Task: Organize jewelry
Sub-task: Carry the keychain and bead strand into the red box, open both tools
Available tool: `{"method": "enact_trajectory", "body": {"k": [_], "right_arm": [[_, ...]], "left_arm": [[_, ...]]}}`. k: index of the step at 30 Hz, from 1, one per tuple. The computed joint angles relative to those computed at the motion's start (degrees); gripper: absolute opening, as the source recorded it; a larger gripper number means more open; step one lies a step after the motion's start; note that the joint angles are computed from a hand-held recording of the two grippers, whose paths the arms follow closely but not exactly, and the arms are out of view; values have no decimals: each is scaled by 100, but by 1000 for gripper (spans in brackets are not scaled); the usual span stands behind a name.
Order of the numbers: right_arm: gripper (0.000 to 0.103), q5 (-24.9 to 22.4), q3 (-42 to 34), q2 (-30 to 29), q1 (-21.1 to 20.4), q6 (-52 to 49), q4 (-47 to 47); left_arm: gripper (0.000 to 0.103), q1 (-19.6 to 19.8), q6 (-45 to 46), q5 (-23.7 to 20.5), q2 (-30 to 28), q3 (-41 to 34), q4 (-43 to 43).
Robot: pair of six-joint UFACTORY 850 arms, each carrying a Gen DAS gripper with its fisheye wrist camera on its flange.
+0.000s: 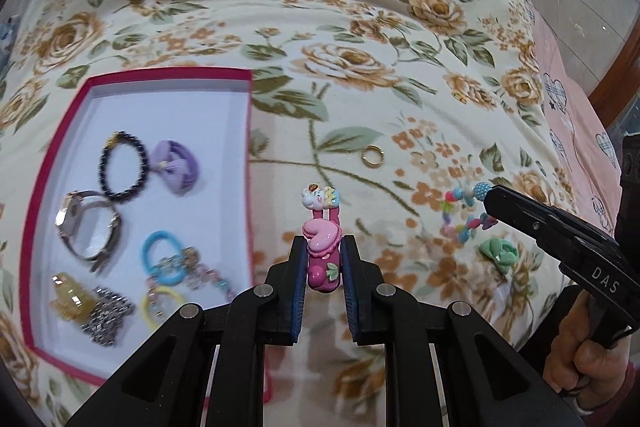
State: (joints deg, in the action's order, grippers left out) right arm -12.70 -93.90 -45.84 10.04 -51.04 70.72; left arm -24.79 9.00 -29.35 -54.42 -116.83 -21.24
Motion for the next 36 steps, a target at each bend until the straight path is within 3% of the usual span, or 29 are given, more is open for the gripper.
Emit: {"method": "enact_trajectory", "body": {"k": [6,18,36], "right_arm": [[12,-67,-147,-55,122,65,-140],[12,-233,-487,-234,311,381,-578],[12,-611,-1305,-704,591,772,-1160]], "left_arm": [[16,82,106,326,507,746,-167],[15,255,53,710,1045,1523,-271],[16,516,-423,927,1377,2096,4]]}}
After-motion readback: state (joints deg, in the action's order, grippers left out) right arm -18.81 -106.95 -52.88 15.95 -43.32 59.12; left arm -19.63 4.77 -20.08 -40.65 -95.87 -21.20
